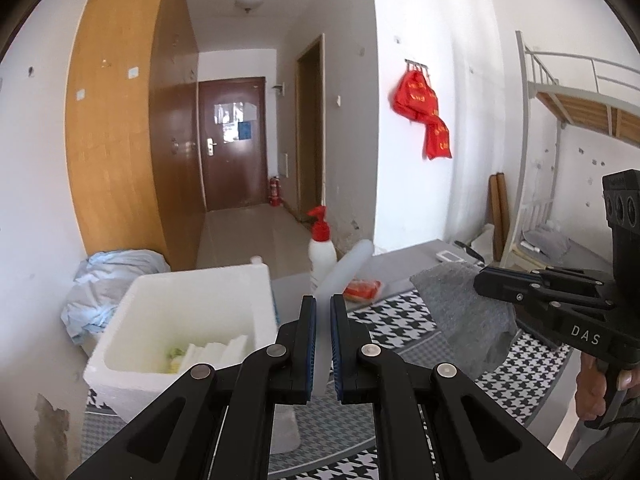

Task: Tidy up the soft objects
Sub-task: 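Carry the foam roller and grey sock with both tools to the foam box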

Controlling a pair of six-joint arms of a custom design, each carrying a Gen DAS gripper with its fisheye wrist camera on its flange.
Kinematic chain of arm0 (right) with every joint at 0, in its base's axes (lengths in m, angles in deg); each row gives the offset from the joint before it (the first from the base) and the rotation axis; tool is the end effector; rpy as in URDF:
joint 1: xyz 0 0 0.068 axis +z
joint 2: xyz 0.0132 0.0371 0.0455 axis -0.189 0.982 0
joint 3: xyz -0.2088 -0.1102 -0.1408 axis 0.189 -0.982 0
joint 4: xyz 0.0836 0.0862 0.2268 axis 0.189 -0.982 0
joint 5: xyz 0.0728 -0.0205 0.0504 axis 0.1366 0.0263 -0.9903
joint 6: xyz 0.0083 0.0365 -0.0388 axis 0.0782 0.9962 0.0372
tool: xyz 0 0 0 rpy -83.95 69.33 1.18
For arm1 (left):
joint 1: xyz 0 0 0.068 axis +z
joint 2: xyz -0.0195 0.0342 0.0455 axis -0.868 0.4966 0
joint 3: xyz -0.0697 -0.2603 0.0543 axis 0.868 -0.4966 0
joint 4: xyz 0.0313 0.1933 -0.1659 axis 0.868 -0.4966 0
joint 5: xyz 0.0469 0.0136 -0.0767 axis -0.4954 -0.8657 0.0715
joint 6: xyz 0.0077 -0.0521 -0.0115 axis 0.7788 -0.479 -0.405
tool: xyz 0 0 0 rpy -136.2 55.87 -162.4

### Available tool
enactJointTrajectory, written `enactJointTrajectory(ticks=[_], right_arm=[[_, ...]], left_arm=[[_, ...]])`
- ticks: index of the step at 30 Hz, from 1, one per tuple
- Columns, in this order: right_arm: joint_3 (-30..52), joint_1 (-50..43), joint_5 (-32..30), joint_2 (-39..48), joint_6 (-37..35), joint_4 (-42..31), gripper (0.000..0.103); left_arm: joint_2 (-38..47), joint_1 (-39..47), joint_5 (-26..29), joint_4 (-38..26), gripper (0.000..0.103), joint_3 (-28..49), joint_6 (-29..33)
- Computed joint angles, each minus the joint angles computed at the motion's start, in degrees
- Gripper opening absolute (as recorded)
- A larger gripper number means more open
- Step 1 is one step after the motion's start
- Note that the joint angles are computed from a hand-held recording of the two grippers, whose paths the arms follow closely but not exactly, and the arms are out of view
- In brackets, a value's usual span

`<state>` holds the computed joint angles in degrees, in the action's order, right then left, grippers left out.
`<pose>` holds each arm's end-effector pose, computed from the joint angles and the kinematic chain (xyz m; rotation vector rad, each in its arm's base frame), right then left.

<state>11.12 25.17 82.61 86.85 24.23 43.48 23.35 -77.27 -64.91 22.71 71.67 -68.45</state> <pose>0.1731 0.1200 0.2470 -0.3393 1.9822 0.3915 0.1422 -0.0444 0.2503 0.3216 1.9525 -0.2031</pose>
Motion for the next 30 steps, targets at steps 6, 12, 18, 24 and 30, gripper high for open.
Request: enactJointTrajectory(ticks=[6, 12, 18, 24, 30], right_arm=[[3.0, 2.0, 0.6, 3.2, 0.1, 1.1, 0.009], [5.1, 3.6, 1.3, 6.0, 0.0, 1.8, 0.009], [6.9, 4.7, 1.4, 9.2, 0.5, 2.9, 0.009], [8.8, 6.3, 1.7, 11.8, 0.5, 3.7, 0.009], [10.5, 7.7, 1.9, 14.5, 0.4, 4.5, 0.009]], left_arm=[[-0.4, 4.7, 1.9, 0.1, 0.008, 0.4, -0.3], [-0.1, 7.7, 3.4, 0.3, 0.008, 1.0, 0.5], [0.0, 11.7, 5.0, 0.7, 0.008, 1.2, 1.2], [1.1, 16.4, 6.3, 1.9, 0.008, 0.8, 1.6], [4.4, 19.0, 6.6, 3.6, 0.008, 0.8, 1.3]])
